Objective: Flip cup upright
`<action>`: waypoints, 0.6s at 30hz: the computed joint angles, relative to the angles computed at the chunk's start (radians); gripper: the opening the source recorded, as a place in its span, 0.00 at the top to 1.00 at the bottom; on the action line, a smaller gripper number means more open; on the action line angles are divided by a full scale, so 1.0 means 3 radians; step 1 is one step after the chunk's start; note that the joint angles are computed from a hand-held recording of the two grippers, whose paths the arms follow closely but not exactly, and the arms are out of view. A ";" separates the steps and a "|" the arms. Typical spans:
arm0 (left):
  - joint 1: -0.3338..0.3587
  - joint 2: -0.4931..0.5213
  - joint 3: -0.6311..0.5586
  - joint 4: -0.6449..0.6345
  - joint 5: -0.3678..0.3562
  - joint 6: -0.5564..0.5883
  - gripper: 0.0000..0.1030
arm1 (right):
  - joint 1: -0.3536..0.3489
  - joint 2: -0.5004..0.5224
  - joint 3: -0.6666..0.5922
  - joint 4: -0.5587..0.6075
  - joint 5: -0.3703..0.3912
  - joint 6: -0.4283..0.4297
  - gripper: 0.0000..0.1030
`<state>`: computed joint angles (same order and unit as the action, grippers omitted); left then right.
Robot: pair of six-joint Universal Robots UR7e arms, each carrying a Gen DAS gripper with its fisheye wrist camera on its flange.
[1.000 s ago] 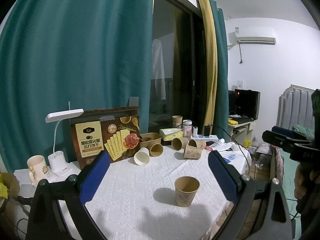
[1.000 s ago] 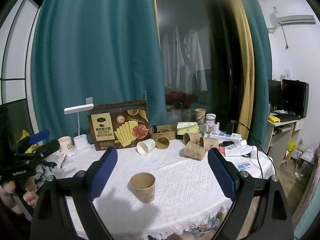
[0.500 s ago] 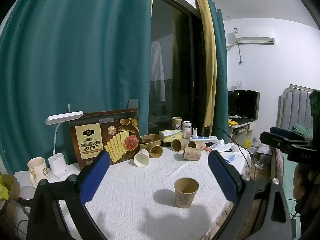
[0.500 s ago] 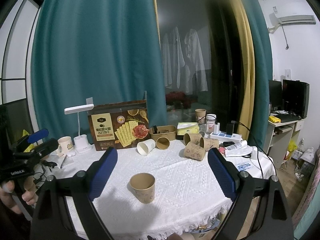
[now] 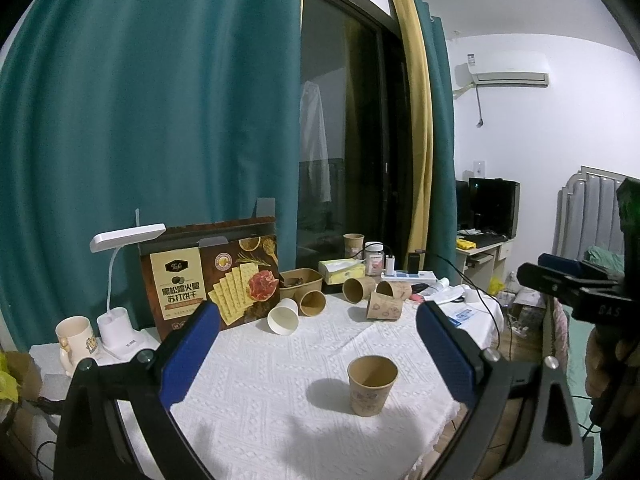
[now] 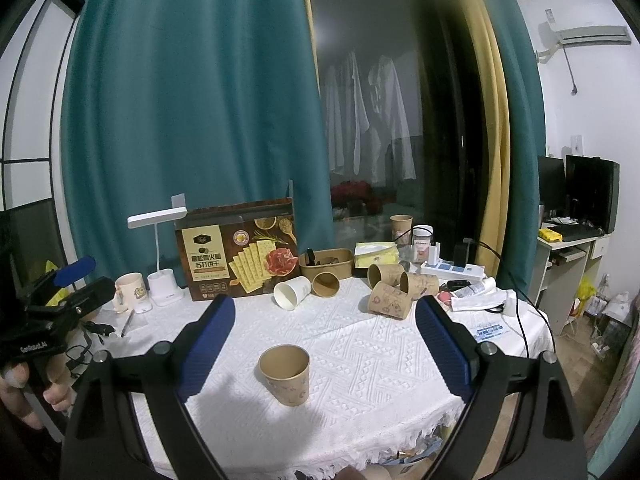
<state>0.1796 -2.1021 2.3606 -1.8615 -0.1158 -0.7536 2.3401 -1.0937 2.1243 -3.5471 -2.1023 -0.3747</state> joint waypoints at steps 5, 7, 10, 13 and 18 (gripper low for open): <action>0.0001 0.0000 -0.0001 0.0001 -0.0002 0.0002 0.04 | 0.0002 -0.0001 0.0000 0.0006 -0.0002 0.0012 0.12; 0.0000 -0.0002 -0.0002 0.0008 -0.0004 -0.0003 0.04 | 0.0002 -0.0001 -0.0003 0.0008 -0.0005 0.0007 0.12; -0.0003 -0.0005 0.0000 0.0002 -0.0008 -0.0006 0.04 | 0.0002 -0.0002 0.0000 0.0008 -0.0004 0.0011 0.12; 0.0027 0.0039 0.0027 -0.0217 -0.0032 0.0129 0.04 | 0.0000 0.0004 -0.0003 0.0026 -0.0007 0.0032 0.12; 0.0072 0.0136 0.0078 -0.0680 -0.0083 0.0456 0.04 | -0.0009 0.0047 -0.0011 0.0030 -0.0007 0.0034 0.12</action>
